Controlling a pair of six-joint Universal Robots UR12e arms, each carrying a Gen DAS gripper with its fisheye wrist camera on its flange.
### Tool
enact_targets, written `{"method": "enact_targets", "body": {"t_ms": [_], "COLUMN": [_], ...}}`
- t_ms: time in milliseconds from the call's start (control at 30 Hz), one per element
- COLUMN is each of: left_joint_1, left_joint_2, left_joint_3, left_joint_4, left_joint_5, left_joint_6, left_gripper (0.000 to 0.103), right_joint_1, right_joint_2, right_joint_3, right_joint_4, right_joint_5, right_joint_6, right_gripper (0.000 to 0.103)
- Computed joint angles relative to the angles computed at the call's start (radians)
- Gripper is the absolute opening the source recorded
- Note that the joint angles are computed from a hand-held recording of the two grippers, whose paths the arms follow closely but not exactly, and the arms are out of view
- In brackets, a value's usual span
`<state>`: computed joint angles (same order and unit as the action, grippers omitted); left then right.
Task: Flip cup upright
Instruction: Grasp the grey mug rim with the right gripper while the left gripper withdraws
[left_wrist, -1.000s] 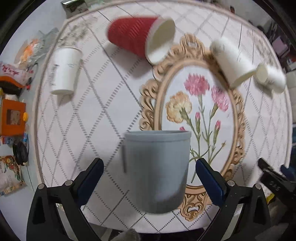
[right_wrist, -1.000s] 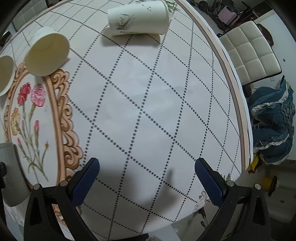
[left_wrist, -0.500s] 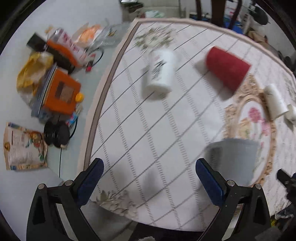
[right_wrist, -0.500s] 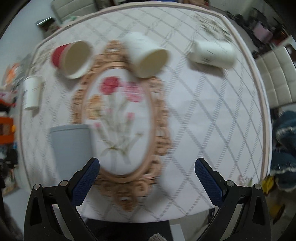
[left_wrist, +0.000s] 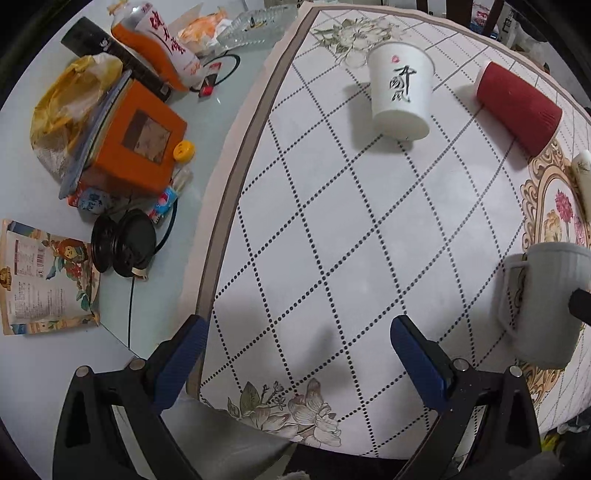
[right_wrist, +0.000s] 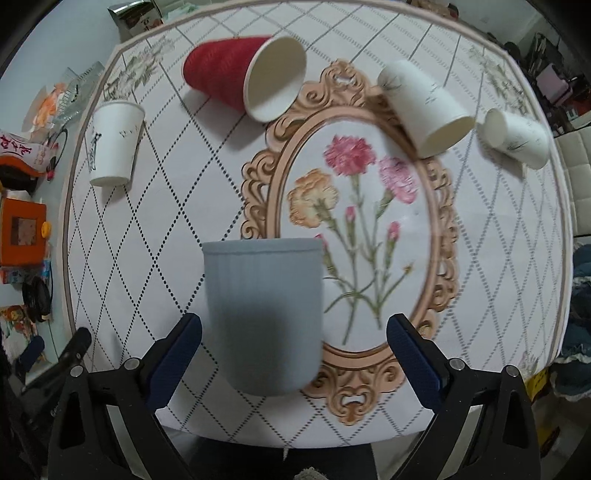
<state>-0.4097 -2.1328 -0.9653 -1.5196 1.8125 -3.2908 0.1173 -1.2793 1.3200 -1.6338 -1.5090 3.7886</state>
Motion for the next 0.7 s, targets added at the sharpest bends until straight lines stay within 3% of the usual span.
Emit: {"method": "enact_targets", "body": {"t_ms": [333,400,500,600,700], "left_joint_1": [0.013,0.016,0.019,0.020,0.020], "left_joint_2": [0.015,0.017,0.021,0.022,0.021], "left_joint_3": [-0.035,-0.041,-0.050,-0.055,-0.055], "left_joint_4": [0.005,0.010,0.019,0.027,0.037], "left_joint_5": [-0.038,-0.038,-0.037,-0.032,-0.027], "left_joint_6": [0.010,0.011,0.017,0.021,0.033], "left_gripper": [0.102,0.102,0.102,0.102,0.102], "right_joint_1": [-0.019,-0.013,0.011,0.055,0.102], "right_joint_2": [0.054,0.054,0.028,0.002,-0.038], "right_joint_3": [-0.015,-0.014,0.026,0.060,0.127], "right_joint_4": [0.065,0.055,-0.052,-0.156,-0.320], "right_joint_5": [0.121,0.103,0.027,-0.124,-0.270], "right_joint_6": [-0.005,-0.004,-0.021,-0.063,-0.115], "right_gripper": [0.084,0.084,0.084,0.084,0.084]}}
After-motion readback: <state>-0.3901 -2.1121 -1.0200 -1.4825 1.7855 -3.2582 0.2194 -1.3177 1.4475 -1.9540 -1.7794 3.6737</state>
